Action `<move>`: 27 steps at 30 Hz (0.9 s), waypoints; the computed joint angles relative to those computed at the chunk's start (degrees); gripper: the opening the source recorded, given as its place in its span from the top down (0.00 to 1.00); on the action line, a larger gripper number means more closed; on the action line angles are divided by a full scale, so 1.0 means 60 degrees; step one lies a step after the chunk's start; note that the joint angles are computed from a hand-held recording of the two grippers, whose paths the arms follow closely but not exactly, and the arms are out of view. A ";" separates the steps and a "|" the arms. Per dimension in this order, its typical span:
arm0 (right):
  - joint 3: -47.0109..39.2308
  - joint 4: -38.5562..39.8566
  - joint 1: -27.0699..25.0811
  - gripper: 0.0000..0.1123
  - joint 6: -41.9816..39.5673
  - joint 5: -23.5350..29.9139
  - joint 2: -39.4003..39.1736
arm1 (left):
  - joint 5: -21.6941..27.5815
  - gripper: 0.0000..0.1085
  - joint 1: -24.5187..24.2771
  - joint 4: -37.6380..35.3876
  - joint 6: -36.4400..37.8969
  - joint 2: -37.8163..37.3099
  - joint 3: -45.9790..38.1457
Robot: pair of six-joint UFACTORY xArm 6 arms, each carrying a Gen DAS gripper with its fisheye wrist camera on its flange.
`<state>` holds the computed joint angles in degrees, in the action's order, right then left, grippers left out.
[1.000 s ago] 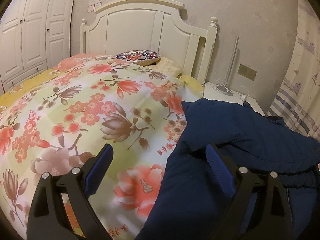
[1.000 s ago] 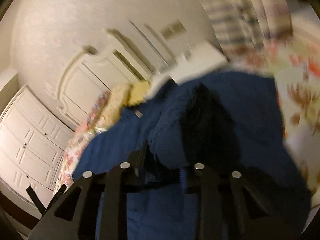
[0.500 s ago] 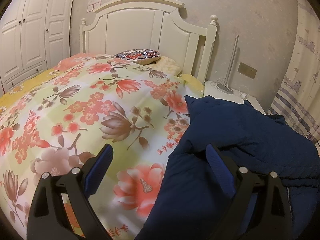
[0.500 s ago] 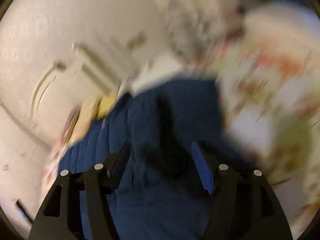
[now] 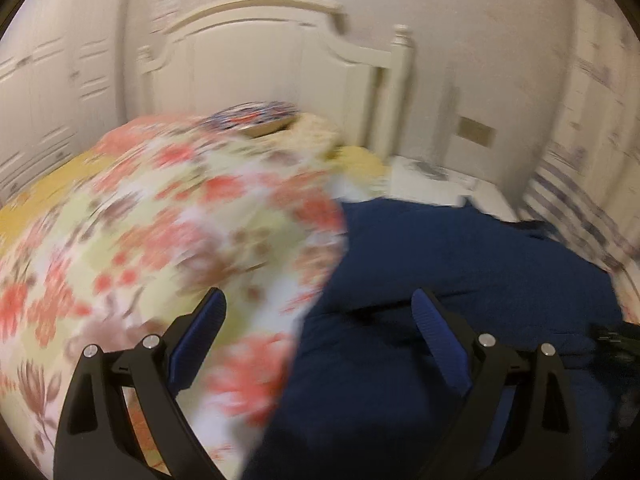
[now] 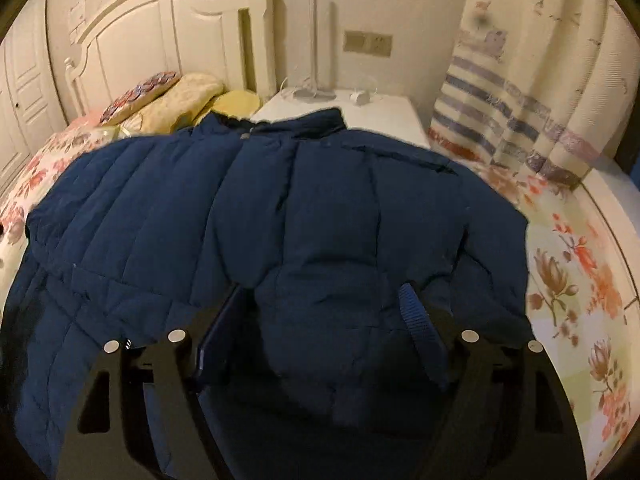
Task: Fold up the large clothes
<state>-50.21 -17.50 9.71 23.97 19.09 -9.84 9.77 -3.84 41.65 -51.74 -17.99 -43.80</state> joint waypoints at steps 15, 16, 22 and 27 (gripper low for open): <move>-0.0189 -0.0020 0.0062 0.25 -0.0042 0.0098 0.0207 | 0.2062 0.07 -0.1839 -0.2436 0.3579 0.5047 -0.4880; -0.0199 -0.0016 0.0072 0.24 -0.0057 0.0110 0.0209 | 0.2249 0.07 -0.1862 -0.2600 0.3713 0.5016 -0.4926; -0.0250 -0.0132 0.0082 0.23 -0.0009 0.0151 0.0255 | 0.2649 0.07 -0.2012 -0.2316 0.3944 0.4906 -0.5607; -0.0249 -0.0114 0.0075 0.23 -0.0035 0.0148 0.0251 | 0.4263 0.07 -0.2185 -0.3594 0.4687 0.6697 -0.8322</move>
<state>-51.71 -18.18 10.15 23.76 19.98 -8.34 35.35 -16.95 20.09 -23.61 22.19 -93.74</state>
